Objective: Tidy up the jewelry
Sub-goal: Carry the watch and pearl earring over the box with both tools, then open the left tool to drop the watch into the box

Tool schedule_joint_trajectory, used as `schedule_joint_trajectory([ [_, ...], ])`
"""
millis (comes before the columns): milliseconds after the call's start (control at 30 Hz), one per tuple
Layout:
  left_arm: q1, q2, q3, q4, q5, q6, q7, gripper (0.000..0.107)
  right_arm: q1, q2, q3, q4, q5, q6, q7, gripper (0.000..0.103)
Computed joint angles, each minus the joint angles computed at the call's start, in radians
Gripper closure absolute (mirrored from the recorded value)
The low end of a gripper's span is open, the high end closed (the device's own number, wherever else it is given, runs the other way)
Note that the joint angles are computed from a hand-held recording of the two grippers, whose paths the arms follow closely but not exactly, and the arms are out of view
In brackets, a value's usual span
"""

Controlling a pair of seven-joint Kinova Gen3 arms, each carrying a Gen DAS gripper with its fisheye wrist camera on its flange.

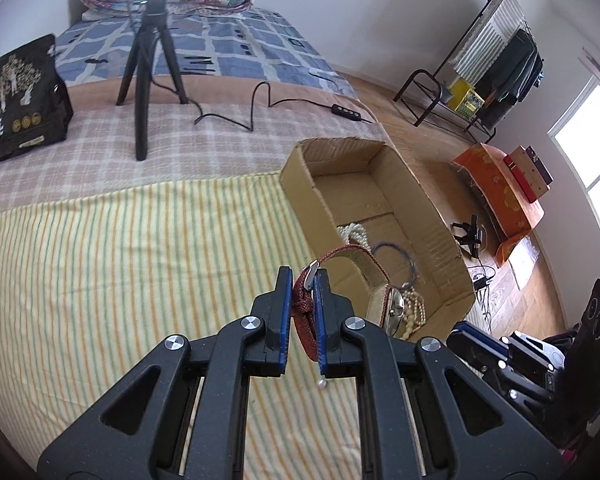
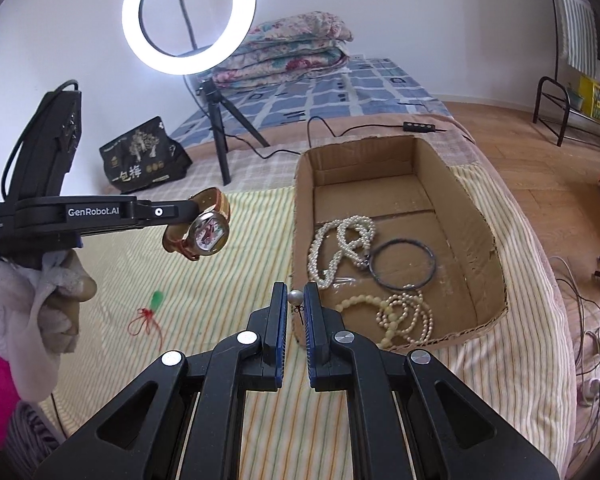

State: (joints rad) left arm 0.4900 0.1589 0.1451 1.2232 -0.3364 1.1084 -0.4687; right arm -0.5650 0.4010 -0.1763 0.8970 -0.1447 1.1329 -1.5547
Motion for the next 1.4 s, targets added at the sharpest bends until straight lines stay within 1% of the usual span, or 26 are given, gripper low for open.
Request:
schedule_joint_trajectory([
  [133, 0.015, 0.059, -0.006, -0.075, -0.016, 0.020, -0.025, 0.099, 0.002, 0.015, 0.008, -0.018, 0.006, 0.008, -0.010, 0.096],
  [433, 0.047, 0.175, -0.058, -0.240, -0.017, 0.059, -0.108, 0.099, 0.008, 0.050, 0.018, -0.064, 0.013, 0.038, -0.026, 0.096],
  [600, 0.041, 0.223, -0.084, -0.316, 0.008, 0.058, -0.147, 0.099, 0.003, 0.069, 0.020, -0.091, 0.016, 0.058, -0.031, 0.096],
  [900, 0.033, 0.339, -0.116, -0.488, 0.056, 0.133, -0.242, 0.099, -0.005, 0.087, 0.033, -0.121, 0.032, 0.078, -0.048, 0.096],
  [1067, 0.039, 0.389, -0.132, -0.569, 0.076, 0.165, -0.275, 0.099, -0.003, 0.092, 0.034, -0.127, 0.034, 0.080, -0.058, 0.096],
  [1200, 0.045, 0.415, -0.145, -0.620, 0.083, 0.192, -0.292, 0.099, -0.005, 0.093, 0.034, -0.131, 0.037, 0.082, -0.057, 0.096],
  [1333, 0.047, 0.420, -0.152, -0.633, 0.092, 0.197, -0.296, 0.099, -0.007, 0.086, 0.034, -0.127, 0.041, 0.075, -0.056, 0.096],
  [1400, 0.059, 0.423, -0.160, -0.644, 0.083, 0.206, -0.289, 0.096, -0.011, 0.079, 0.036, -0.119, 0.049, 0.067, -0.056, 0.096],
])
